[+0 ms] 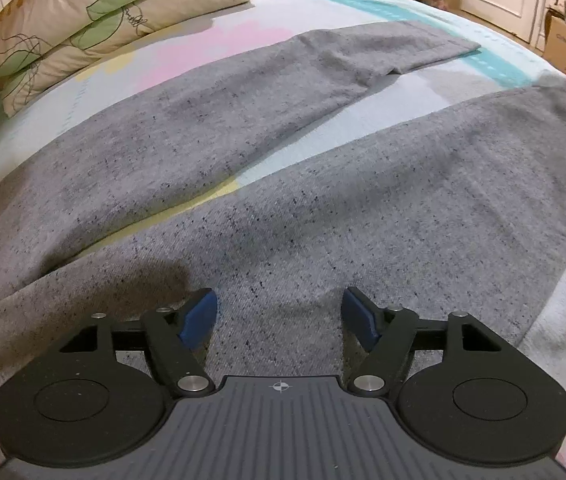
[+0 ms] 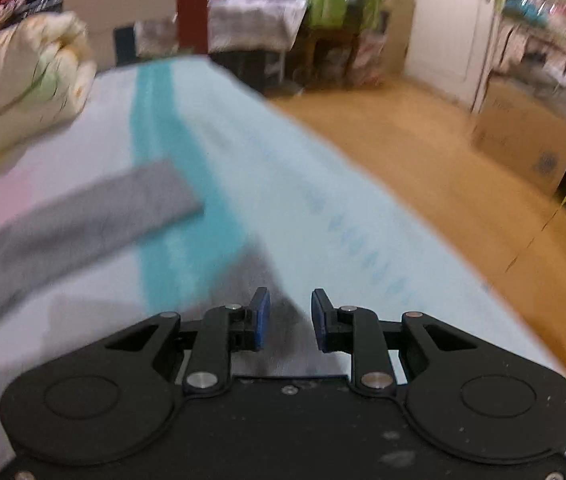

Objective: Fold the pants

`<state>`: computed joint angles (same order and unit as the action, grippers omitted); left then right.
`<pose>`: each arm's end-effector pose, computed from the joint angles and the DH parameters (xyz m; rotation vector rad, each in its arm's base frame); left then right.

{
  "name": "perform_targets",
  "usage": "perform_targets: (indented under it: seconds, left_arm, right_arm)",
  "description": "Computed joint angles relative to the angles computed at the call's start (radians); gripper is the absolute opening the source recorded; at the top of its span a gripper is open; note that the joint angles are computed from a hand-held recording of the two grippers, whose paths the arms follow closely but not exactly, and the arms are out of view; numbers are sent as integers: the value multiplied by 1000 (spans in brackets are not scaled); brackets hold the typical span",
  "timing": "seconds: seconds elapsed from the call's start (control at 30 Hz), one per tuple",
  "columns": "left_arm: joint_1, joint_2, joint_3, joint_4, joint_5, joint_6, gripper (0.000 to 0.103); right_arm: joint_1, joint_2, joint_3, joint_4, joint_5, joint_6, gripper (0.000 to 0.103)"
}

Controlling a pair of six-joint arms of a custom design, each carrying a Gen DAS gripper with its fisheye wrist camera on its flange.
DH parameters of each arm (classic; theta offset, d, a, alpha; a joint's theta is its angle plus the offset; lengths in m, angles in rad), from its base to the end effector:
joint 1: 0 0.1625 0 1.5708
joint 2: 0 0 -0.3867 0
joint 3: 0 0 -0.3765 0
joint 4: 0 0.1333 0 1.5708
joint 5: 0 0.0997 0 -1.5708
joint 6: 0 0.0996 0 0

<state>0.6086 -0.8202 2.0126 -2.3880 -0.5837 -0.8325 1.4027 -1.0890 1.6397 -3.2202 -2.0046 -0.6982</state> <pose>-0.2664 -0.4494 0.0078 0.3618 2.1510 -0.6556 -0.0146 -0.6323 0.3559 0.2801 -2.1271 0.9848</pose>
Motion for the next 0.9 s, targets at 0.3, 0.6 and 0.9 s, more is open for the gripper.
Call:
perform_targets:
  seconds: [0.3,0.6,0.9]
  left_arm:
    - [4,4,-27,63,-3,-48,70]
    - [7,2,-26,59,-7,-43,70]
    - [10,5,-40,92,-10,-68,71]
  right_arm:
    - [11,-44,20,73,45,-28,27]
    - [-42,-82,73,73,-8,58,29]
    - [-68,-76,49,82,32,61,33]
